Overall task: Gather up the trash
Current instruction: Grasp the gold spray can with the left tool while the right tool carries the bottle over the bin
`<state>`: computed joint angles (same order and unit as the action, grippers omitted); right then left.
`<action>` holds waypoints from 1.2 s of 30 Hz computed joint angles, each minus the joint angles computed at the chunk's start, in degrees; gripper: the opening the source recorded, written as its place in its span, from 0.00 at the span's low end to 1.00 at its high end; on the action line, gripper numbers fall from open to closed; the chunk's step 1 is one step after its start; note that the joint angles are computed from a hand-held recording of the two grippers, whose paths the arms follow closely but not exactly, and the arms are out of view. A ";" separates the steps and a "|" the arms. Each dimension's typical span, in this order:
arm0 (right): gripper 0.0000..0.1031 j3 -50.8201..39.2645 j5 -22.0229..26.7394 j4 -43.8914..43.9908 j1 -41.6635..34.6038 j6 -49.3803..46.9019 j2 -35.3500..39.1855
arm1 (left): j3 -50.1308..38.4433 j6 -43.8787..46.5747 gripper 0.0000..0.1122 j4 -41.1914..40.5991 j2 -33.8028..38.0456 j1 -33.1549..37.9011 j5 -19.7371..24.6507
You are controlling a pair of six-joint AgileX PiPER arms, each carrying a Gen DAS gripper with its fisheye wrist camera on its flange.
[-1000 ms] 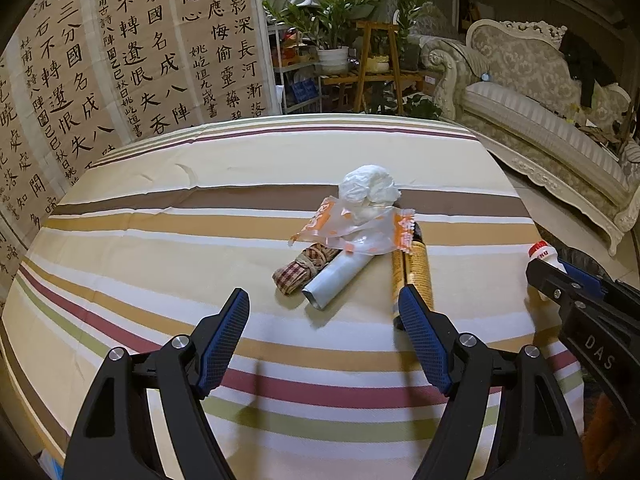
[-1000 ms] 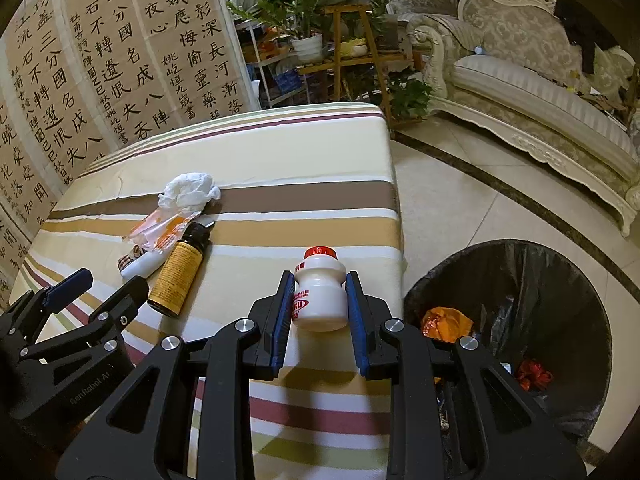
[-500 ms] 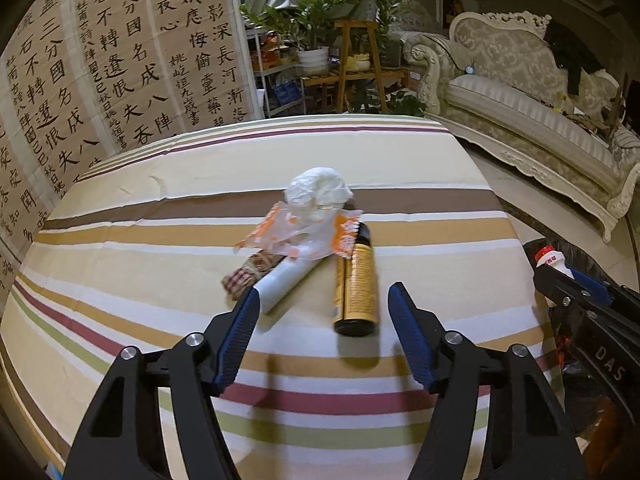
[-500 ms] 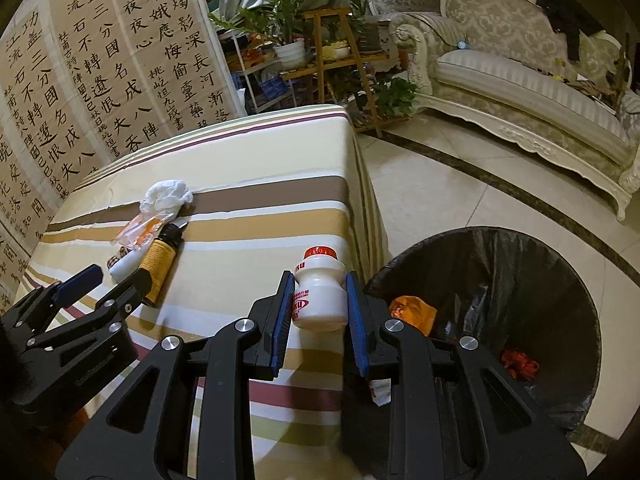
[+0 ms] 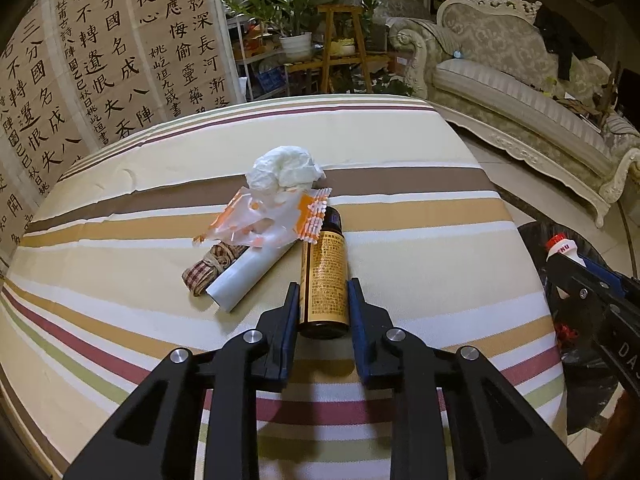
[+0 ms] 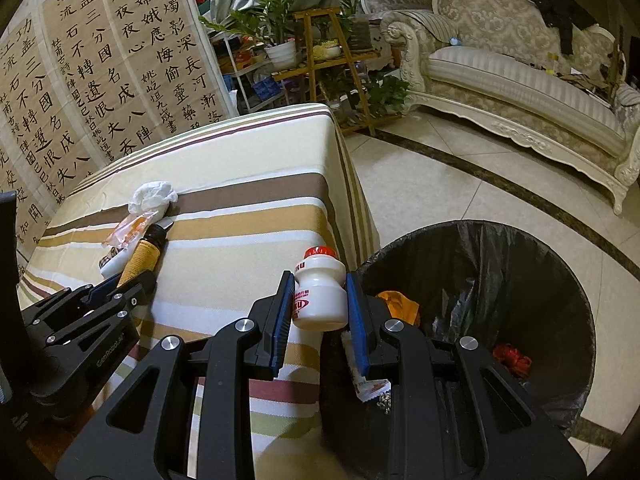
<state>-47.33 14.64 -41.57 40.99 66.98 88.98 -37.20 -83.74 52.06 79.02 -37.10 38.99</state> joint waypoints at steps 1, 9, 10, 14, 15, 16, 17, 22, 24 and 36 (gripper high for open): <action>0.25 0.05 -0.02 -0.15 0.01 0.16 -0.03 | -0.04 0.81 0.22 -0.36 -0.25 0.44 -0.27; 0.25 1.93 0.47 -3.08 0.42 2.94 -2.20 | 1.42 -1.85 0.22 -0.43 -2.52 -4.12 1.46; 0.25 2.27 0.66 -3.73 0.56 3.63 -2.58 | 1.58 -2.09 0.22 -0.47 -2.90 -4.70 1.78; 0.25 3.47 2.03 -5.47 1.45 5.84 -4.44 | 1.91 -3.66 0.22 -0.41 -4.60 -7.90 3.84; 0.25 3.86 2.29 -6.07 1.65 6.55 -4.87 | 1.98 -4.28 0.22 -0.26 -5.17 -9.05 4.68; 0.25 4.30 2.62 -6.55 1.85 7.14 -5.40 | 2.04 -4.52 0.22 -0.17 -5.48 -9.51 5.03; 0.25 4.75 2.94 -7.25 2.10 7.95 -5.89 | 2.06 -5.15 0.22 0.03 -5.94 -10.58 5.83; 0.25 7.22 5.38 -10.72 4.01 12.44 -8.92 | 1.64 -7.84 0.22 0.66 -6.93 -15.20 9.20; 0.25 8.01 6.55 -11.45 4.75 13.61 -10.09 | 1.41 -8.94 0.22 1.06 -7.03 -17.34 10.71; 0.25 13.31 13.40 -15.18 7.99 19.55 -17.49 | -1.74 -13.23 0.22 3.24 -5.34 -26.48 15.58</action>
<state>-34.02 28.04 -56.74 48.98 86.53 71.49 -38.94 -96.97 55.30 73.68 -63.58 54.57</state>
